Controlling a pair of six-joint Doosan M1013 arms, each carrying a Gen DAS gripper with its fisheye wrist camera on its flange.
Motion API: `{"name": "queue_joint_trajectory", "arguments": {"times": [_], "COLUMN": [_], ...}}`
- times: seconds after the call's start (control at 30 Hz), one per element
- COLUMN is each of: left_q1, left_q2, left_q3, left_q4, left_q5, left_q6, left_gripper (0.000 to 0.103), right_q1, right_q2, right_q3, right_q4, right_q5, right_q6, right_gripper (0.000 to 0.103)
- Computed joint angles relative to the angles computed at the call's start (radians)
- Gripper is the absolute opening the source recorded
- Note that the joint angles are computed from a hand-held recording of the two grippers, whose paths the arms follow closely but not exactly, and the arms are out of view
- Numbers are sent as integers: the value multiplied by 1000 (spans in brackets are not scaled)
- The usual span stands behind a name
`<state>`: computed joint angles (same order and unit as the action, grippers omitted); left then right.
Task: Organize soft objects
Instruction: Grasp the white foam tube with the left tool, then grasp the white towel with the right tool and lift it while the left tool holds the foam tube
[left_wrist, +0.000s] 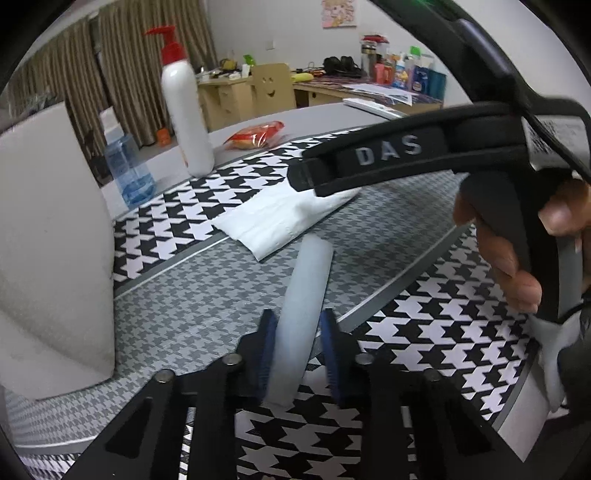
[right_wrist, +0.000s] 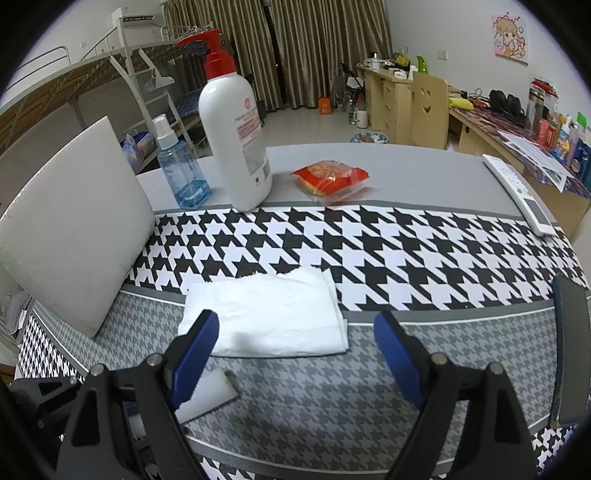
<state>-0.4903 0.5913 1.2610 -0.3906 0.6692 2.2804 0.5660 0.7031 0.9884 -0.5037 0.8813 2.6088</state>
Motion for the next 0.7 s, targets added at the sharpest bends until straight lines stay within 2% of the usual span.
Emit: {"name": "queue_joint_trajectory", "arguments": {"times": [0.2, 0.67, 0.7], "left_q1": [6, 16, 16], "left_q2": [0, 11, 11], "left_q3": [-5, -25, -25], "left_q4": [-25, -52, -55], "left_q5": [6, 35, 35], "left_q6": [20, 20, 21], "left_gripper": [18, 18, 18], "right_q1": [-1, -7, -8], "right_q2": [5, 28, 30], "right_q3": [-6, -35, -39], "right_q4": [6, 42, 45], "right_q5": [4, 37, 40], "right_q6": [-7, -51, -56], "right_gripper": [89, 89, 86]}}
